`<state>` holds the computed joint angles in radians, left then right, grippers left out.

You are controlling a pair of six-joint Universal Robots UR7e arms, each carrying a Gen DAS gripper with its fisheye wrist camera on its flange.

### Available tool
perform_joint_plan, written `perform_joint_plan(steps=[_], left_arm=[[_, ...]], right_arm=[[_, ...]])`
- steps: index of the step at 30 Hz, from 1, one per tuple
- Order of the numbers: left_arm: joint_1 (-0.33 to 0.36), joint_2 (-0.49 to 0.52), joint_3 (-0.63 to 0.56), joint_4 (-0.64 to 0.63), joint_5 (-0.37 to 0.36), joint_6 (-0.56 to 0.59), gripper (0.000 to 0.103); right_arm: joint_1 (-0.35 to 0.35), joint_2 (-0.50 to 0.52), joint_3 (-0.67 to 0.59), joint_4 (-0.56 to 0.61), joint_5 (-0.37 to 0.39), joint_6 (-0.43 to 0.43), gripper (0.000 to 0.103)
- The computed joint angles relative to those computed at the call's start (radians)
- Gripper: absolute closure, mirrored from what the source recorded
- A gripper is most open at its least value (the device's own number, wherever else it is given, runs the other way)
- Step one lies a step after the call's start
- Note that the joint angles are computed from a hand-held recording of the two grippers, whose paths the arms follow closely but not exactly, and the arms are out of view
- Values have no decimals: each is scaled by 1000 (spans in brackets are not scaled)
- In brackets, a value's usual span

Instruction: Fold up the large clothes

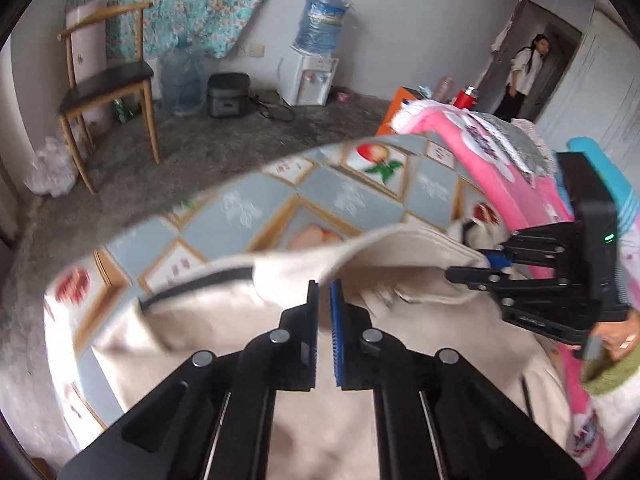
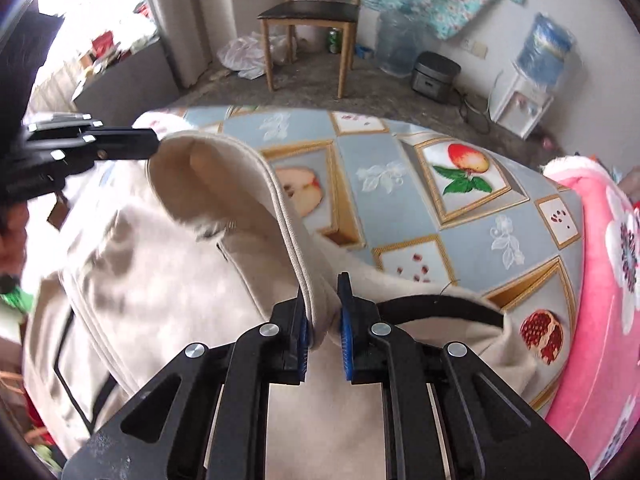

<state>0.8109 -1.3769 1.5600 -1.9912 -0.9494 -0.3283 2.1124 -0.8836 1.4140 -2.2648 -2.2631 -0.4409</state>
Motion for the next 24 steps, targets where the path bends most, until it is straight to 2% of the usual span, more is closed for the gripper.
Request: perform_joint_plan(steps=[2, 5, 10, 11, 12, 15, 17, 19, 21, 24], left_arm=[[2, -50, 43, -23, -72, -30, 91], [-4, -96, 108, -120, -87, -60, 73], [50, -40, 60, -195, -127, -227, 68], [62, -23, 45, -207, -124, -266, 64], [72, -1, 23, -198, -113, -311, 57], [92, 47, -49, -68, -62, -412, 56], [118, 84, -94, 24, -102, -447, 56], [128, 91, -106, 93, -135, -488, 56], [133, 70, -74, 68, -180, -463, 56], [130, 47, -45, 88, -198, -408, 56]], right_arm=[[6, -16, 58, -40, -32, -35, 90], [12, -19, 108, -85, -78, -83, 90], [33, -1, 165, -198, -161, -190, 89], [35, 2, 170, -206, -171, -198, 88], [37, 4, 179, -219, -180, -207, 88], [42, 5, 193, -234, -195, -226, 88], [43, 0, 196, -229, -196, -228, 88], [45, -24, 197, -175, -173, -180, 87], [42, -67, 185, -75, -108, -81, 80], [19, -154, 166, 41, 74, 86, 41]])
